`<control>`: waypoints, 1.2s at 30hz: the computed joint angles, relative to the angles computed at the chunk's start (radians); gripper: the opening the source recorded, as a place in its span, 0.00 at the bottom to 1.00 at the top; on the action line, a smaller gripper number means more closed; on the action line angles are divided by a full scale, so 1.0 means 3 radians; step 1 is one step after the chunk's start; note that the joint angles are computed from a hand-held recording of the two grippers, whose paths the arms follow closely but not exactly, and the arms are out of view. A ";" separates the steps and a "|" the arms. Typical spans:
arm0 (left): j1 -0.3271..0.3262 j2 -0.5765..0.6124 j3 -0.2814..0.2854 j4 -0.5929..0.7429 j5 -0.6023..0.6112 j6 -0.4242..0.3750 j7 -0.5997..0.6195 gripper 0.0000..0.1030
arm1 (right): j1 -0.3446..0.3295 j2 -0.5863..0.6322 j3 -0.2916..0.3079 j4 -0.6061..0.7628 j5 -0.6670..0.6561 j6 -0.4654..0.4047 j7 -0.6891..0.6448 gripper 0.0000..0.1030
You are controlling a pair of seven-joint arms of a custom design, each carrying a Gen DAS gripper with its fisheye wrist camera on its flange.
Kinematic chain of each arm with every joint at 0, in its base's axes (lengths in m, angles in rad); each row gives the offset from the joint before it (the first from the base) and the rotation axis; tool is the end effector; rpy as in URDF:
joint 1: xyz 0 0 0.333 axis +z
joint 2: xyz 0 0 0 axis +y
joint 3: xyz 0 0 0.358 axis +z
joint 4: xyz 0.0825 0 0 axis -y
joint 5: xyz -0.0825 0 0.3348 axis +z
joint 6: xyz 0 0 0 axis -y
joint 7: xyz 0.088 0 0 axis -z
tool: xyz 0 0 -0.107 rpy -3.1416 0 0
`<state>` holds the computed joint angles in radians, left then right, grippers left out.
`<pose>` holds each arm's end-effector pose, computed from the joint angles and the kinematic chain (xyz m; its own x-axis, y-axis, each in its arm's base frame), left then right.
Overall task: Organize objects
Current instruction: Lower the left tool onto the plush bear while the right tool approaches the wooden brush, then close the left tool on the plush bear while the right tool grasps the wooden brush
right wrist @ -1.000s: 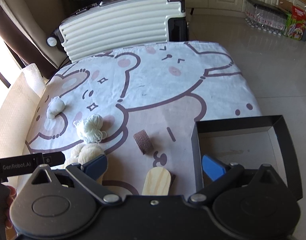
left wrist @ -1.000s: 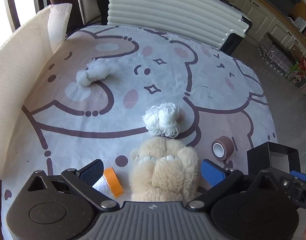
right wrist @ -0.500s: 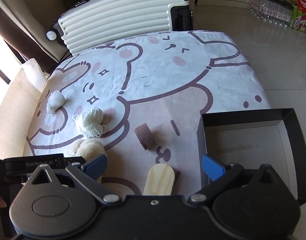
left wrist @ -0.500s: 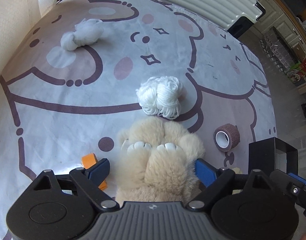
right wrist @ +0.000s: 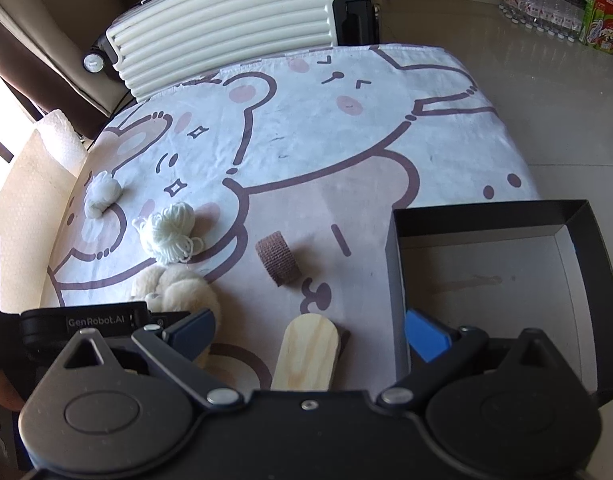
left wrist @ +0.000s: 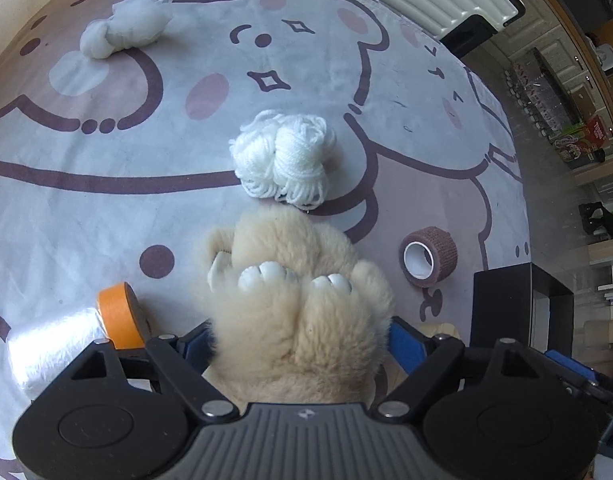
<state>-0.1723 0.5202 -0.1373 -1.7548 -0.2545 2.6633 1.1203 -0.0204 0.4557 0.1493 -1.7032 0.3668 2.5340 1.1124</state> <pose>0.6537 -0.1849 0.3845 0.3020 -0.8733 0.3822 -0.8965 -0.3965 -0.1978 0.6730 0.0661 0.4356 0.3278 -0.9259 -0.1877 -0.8739 -0.2217 -0.4326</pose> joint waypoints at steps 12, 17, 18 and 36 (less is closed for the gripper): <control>-0.0175 0.0095 0.0184 0.0245 0.0575 -0.0515 -0.0237 0.84 | 0.0169 0.0111 -0.0145 0.0128 -0.0258 -0.0381 0.0333 0.73; -0.0175 0.0137 0.0173 0.0305 0.0626 -0.0607 -0.0234 0.84 | 0.0226 0.0231 -0.0184 0.0237 -0.0474 -0.0542 0.0627 0.66; -0.0180 0.0147 0.0174 0.0318 0.0639 -0.0619 -0.0234 0.84 | 0.0229 0.0253 -0.0183 0.0262 -0.0496 -0.0574 0.0668 0.65; -0.0206 0.0215 0.0169 0.0499 0.0804 -0.0831 -0.0063 0.55 | 0.0343 0.0374 -0.0183 0.0411 -0.0929 -0.0697 0.0859 0.56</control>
<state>-0.2340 0.5848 -0.0865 -1.6050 -0.0132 2.4140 1.1014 0.0824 0.5680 0.0945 -1.5798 0.0881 2.3249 1.3703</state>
